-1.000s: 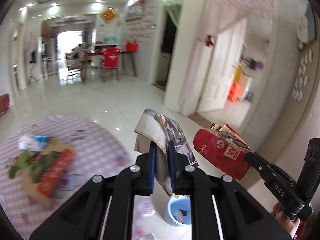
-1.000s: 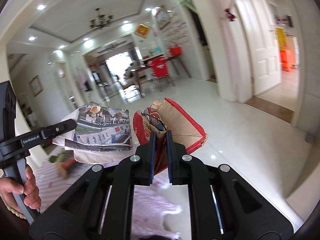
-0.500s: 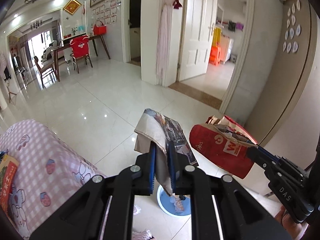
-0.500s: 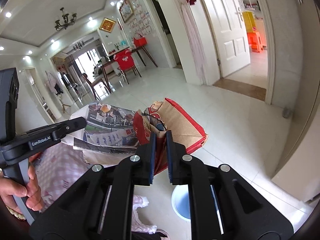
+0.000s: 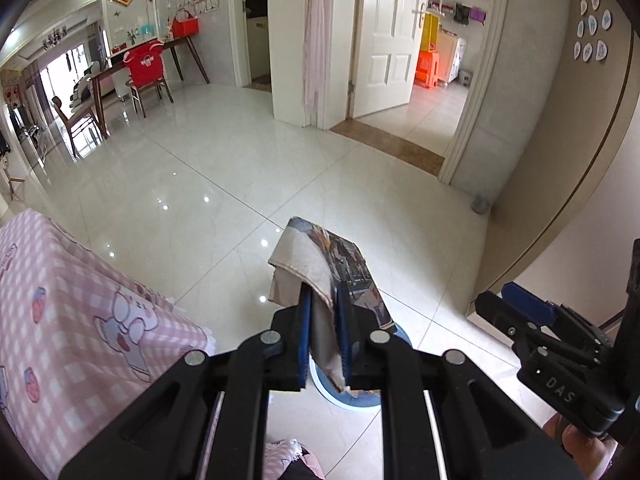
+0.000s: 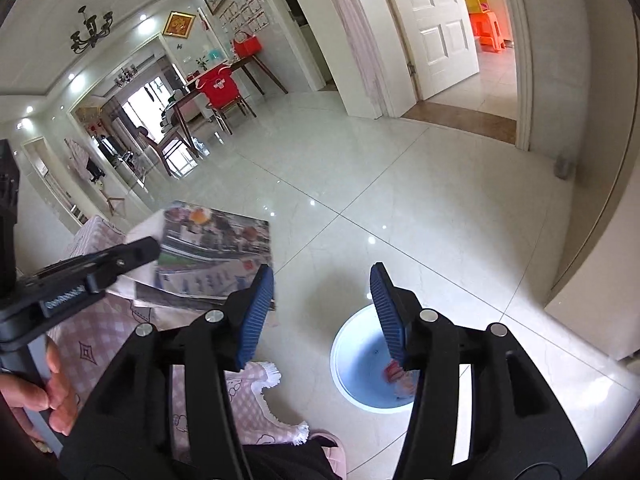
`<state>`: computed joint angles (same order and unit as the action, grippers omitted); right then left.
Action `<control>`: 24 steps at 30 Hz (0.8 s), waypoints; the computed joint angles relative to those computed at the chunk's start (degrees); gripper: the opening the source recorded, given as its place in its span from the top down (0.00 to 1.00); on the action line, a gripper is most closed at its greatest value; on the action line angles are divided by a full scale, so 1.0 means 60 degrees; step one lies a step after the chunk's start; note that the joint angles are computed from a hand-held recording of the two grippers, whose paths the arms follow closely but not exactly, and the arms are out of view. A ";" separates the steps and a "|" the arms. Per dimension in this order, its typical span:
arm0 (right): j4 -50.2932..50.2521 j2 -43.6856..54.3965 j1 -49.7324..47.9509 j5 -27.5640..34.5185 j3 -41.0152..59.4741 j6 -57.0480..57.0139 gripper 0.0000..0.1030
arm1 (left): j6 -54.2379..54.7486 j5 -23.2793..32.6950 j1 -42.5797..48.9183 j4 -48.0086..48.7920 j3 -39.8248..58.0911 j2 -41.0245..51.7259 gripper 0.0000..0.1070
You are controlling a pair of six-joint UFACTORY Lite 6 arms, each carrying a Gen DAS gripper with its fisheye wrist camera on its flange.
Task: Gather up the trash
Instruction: 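Carry both items to the blue bucket and open the right gripper, then open the left gripper to drop the newspaper into the bucket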
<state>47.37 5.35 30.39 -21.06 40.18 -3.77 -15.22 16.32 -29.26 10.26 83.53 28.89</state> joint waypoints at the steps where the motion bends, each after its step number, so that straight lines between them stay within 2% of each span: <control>1: 0.0081 -0.0046 0.0037 -0.0054 -0.0046 -0.0076 0.51 | -0.0020 0.0005 -0.0061 0.0019 0.0040 0.0064 0.89; 5: -0.0106 -0.0224 0.0023 -0.0218 -0.0325 0.0128 0.51 | 0.0145 0.0039 -0.0217 -0.0121 0.0165 0.0258 0.89; 9: 0.0647 -0.0405 0.0371 -0.0464 -0.0490 -0.0258 0.51 | 0.0182 0.0174 -0.0441 -0.0157 0.0496 0.0613 0.89; 15: 0.0686 -0.0749 0.0234 -0.0489 -0.0811 -0.0111 0.49 | 0.0313 0.0411 -0.0770 -0.0264 0.1137 0.1229 0.89; 20: 0.1641 -0.1015 0.0513 -0.1008 -0.1128 -0.0498 0.49 | 0.0418 0.0708 -0.1077 -0.0426 0.2052 0.1927 0.88; 23: 0.2074 -0.1265 0.0601 -0.1378 -0.1397 -0.0616 0.48 | 0.0595 0.0783 -0.1208 -0.0621 0.2516 0.2264 0.78; 24: 0.2100 -0.1338 0.0591 -0.1440 -0.1485 -0.0574 0.48 | 0.0827 0.0971 -0.1220 -0.0856 0.2814 0.2486 0.62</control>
